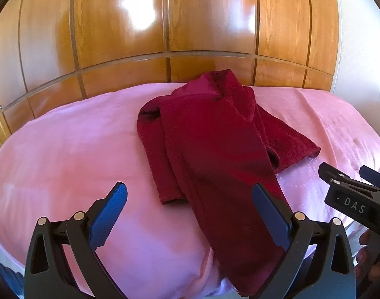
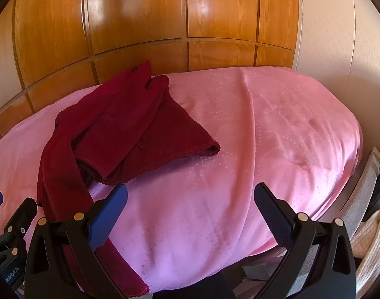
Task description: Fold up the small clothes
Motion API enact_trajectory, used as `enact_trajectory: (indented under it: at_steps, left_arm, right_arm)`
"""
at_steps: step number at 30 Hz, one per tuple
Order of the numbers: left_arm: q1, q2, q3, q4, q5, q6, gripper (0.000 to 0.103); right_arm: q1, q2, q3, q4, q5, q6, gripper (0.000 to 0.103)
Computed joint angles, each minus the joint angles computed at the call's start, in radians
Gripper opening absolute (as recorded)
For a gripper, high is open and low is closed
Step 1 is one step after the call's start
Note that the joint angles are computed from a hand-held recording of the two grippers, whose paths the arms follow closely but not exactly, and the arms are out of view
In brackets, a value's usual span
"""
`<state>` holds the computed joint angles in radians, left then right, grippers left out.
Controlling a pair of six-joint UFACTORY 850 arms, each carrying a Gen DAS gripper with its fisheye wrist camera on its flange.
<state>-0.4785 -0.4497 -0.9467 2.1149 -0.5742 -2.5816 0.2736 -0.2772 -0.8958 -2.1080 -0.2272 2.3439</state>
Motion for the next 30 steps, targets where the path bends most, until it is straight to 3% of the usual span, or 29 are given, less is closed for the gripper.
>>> enact_trajectory:
  at_steps: [11,26,30]
  left_arm:
    - [0.005,0.006,0.006,0.099,0.030,-0.052,0.099]
    - [-0.006,-0.019,-0.027,0.127,0.071,0.005,0.099]
    - [0.006,-0.030,-0.048,0.155,0.131,0.002,0.099]
  right_arm:
    - [-0.011,-0.007,-0.002,-0.022,0.013,0.025,0.101]
    - [-0.026,-0.016,-0.007,-0.017,0.024,0.027,0.101]
    - [-0.034,-0.020,-0.012,-0.008,0.021,0.015,0.101]
